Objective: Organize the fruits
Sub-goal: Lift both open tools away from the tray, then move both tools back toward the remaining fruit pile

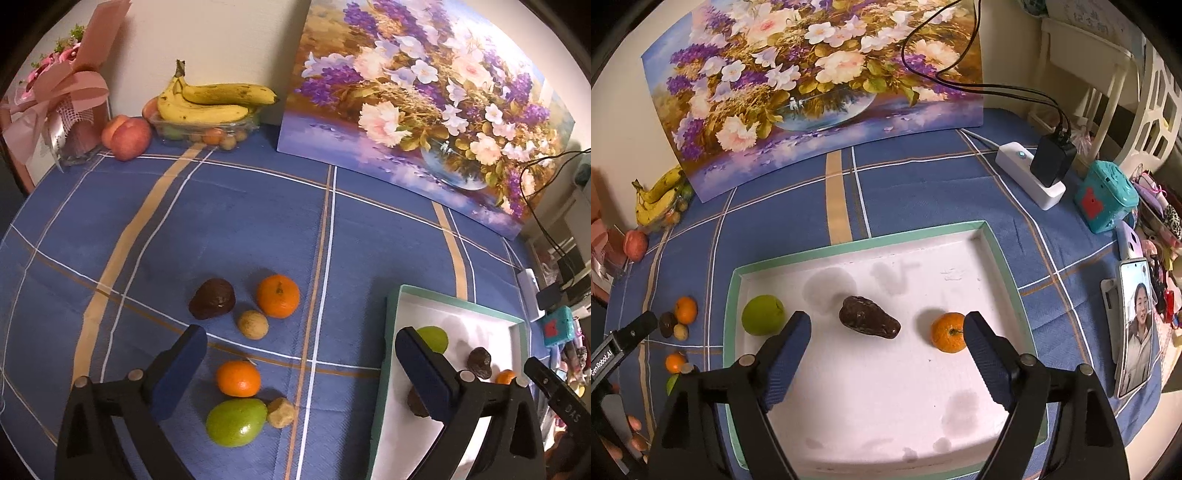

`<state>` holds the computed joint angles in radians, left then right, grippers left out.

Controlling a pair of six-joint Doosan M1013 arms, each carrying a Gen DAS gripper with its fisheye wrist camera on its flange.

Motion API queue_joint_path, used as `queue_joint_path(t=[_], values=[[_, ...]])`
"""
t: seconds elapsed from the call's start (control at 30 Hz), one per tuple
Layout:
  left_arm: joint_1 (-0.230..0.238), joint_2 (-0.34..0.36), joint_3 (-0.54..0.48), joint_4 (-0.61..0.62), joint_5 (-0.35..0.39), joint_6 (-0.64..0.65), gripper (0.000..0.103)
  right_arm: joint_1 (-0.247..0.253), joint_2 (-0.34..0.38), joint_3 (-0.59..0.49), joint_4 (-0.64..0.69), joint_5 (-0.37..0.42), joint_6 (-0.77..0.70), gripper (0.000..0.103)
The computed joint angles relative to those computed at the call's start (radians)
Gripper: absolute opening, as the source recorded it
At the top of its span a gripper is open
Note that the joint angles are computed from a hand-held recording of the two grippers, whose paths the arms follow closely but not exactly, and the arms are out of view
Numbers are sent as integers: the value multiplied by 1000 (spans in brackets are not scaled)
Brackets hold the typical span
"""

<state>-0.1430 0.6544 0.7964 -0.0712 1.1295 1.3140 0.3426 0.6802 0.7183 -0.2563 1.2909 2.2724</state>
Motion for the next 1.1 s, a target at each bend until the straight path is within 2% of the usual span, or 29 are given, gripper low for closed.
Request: queue_joint_path(t=[0.17,0.2,0.23,0.27,0.67,0.83,1.1], values=[[-3,0,1,12,0,3,103,4,-3,5,-12,-12,4,87],[-3,0,0,16,1,2,103,5,-2,4,-17,-13,6,89],[-4,0,0,19,1,0,103,7,-4,7,-25,-18,9,97],[-4,0,0,20,0,-2,103,7,-5,9,-29,-24,11,98],[18,-19,35,-55,-47,21,103,15,8,-16,12,-57,-2,98],[22,-32,52,-12,-80,25,103,30,42,-78,20,-36,-48,98],[60,-48,77,28,-121,-30,103,54,85,-145,66,-71,-95,98]])
